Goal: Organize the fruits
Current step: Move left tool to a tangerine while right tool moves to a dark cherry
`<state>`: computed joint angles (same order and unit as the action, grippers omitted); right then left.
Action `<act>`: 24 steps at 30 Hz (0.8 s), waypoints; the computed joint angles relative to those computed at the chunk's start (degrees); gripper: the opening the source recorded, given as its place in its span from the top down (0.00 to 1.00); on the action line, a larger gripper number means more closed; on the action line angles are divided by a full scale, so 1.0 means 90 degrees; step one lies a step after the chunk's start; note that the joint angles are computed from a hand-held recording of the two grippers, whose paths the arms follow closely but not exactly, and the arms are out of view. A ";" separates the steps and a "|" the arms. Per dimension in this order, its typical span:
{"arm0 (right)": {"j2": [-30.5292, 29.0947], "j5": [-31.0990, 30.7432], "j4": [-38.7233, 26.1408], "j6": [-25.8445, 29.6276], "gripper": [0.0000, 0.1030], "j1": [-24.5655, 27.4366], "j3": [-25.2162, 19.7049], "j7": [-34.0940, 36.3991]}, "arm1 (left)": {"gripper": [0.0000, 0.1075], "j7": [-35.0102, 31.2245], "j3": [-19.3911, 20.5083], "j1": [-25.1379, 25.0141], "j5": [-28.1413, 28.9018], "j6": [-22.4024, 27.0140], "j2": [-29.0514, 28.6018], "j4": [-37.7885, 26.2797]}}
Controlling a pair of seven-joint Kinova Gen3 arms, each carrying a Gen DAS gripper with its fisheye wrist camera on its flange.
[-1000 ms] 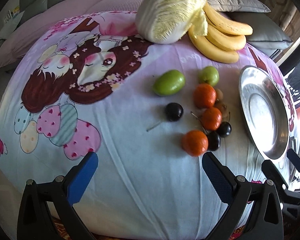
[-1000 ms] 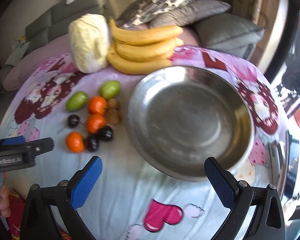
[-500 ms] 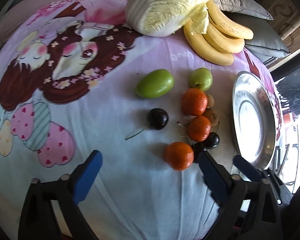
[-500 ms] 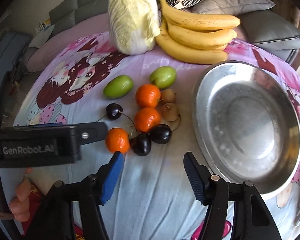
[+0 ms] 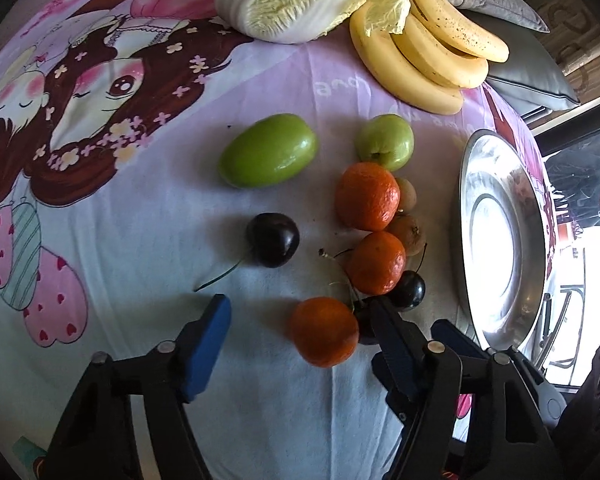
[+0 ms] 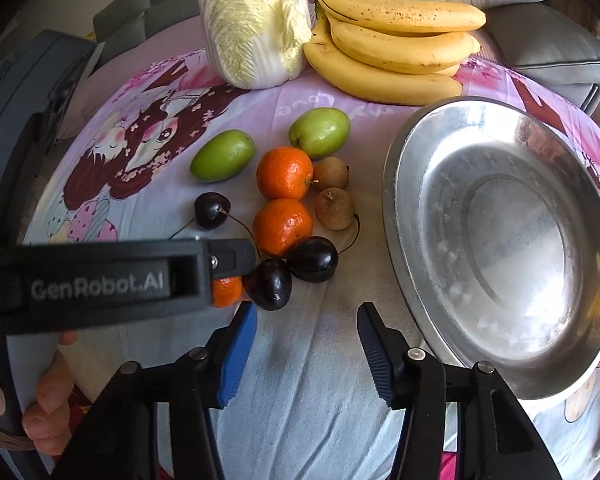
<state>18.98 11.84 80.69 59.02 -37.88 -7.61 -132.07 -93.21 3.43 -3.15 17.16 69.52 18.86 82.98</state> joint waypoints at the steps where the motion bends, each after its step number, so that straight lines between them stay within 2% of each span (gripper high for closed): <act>1: 0.0006 -0.0009 0.0002 -0.0004 0.46 0.0009 -0.0004 0.0014 | 0.34 -0.0003 0.0008 0.0000 0.0024 -0.0010 0.0010 -0.0006; 6: 0.0013 -0.0090 0.0027 -0.0050 0.46 0.0048 -0.0023 0.0085 | 0.45 -0.0073 0.0061 -0.0017 0.0217 -0.0065 0.0093 -0.0012; 8: 0.0006 -0.0152 0.0059 -0.0111 0.46 0.0087 -0.0038 0.0141 | 0.56 -0.0068 0.0073 -0.0008 0.0257 -0.0096 0.0124 -0.0036; 9: 0.0005 -0.0174 0.0060 -0.0124 0.46 0.0092 -0.0045 0.0164 | 0.59 -0.0072 0.0067 -0.0015 0.0253 -0.0090 0.0110 -0.0015; 21: -0.0101 -0.0051 0.0332 -0.0629 0.46 0.0047 -0.0039 0.0247 | 0.60 -0.0156 0.0062 -0.0059 0.0310 -0.0145 0.0076 0.0106; 24: -0.0121 -0.0031 0.0395 -0.0719 0.46 0.0049 -0.0044 0.0286 | 0.66 -0.0299 0.0075 -0.0188 0.0497 -0.0118 0.0047 0.0160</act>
<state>17.89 11.56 84.25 52.55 -37.44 -8.00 -129.50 -95.91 4.11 -4.84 21.63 68.46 19.28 84.42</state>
